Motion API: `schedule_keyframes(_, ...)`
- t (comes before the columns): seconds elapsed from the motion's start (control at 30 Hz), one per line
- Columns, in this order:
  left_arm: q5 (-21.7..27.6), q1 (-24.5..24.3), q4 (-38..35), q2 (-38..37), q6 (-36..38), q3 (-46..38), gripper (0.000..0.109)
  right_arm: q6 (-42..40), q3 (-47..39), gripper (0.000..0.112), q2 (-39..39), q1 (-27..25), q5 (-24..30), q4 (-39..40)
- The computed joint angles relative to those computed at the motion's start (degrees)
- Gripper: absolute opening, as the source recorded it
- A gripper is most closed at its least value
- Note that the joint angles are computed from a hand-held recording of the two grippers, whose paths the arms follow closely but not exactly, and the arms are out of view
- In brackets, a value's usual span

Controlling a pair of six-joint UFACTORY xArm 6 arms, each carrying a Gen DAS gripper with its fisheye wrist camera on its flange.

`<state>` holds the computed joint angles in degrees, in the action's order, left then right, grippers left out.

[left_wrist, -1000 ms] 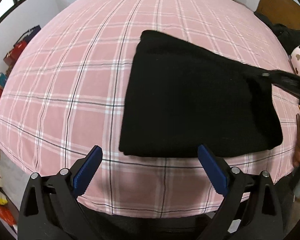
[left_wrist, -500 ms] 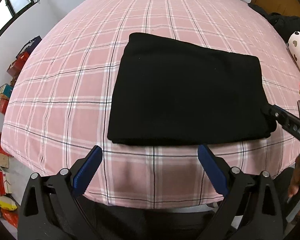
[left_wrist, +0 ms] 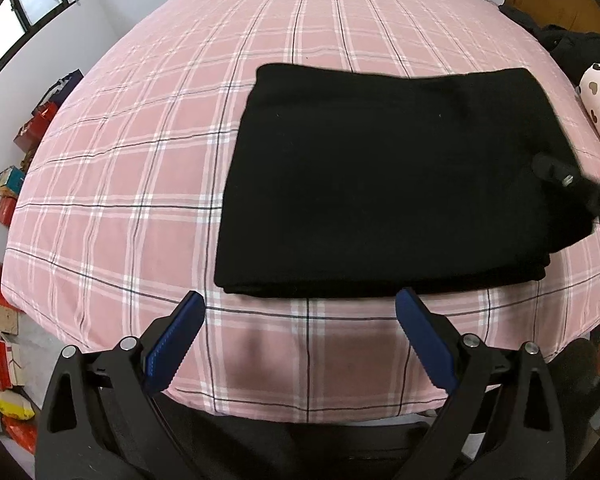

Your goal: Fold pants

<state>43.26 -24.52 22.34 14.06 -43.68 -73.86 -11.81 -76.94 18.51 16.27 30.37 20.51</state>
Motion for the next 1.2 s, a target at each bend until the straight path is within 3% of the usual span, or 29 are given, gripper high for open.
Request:
schedule_keyframes(0.13,0.13,-0.1,-0.49,0.47,0.42,-0.21,0.094,-0.29,1.34,0.028,0.15,-0.68,-0.27,4.65)
schedule_keyframes(0.3,-0.15,-0.12,-0.35,0.12,0.16,0.38,0.094,0.69,7.55,0.029,-6.98,-0.14,-4.11,1.46)
schedule_keyframes(0.43,0.0,-0.6,0.76,-0.69,-0.72,0.81,0.094,2.9,9.26,0.048,-7.61,-1.44,-1.2,2.08)
schedule_keyframes(0.53,-0.19,-0.69,1.22,-1.59,-1.41,1.72,0.094,1.12,12.34,0.048,-8.6,-1.73,-1.63,6.11)
schedule_keyframes(0.6,0.02,-0.62,1.7,-2.29,-1.9,2.59,0.094,-2.47,13.4,0.044,-8.16,-1.72,-2.01,10.39)
schedule_keyframes(0.7,0.17,-0.4,1.99,-3.31,-2.53,3.97,0.094,-2.27,13.01,0.035,-8.5,-2.04,-1.32,10.15)
schedule_keyframes(0.77,0.05,-0.25,2.2,-4.12,-2.89,4.87,0.094,-3.59,13.24,0.014,-9.82,-2.15,-1.23,12.3)
schedule_keyframes(0.9,-0.22,-0.15,2.48,-4.65,-3.21,5.61,0.094,1.78,13.84,0.021,-9.71,-1.7,-2.44,3.5)
schedule_keyframes(1.07,-0.71,-0.23,2.44,-4.74,-3.04,5.74,0.094,-0.38,14.33,0.025,-11.82,-0.31,-2.75,5.88)
schedule_keyframes(1.2,-1.13,-0.21,1.56,-4.34,-2.6,5.46,0.094,5.44,12.48,0.027,-8.94,0.38,-1.66,-0.98)
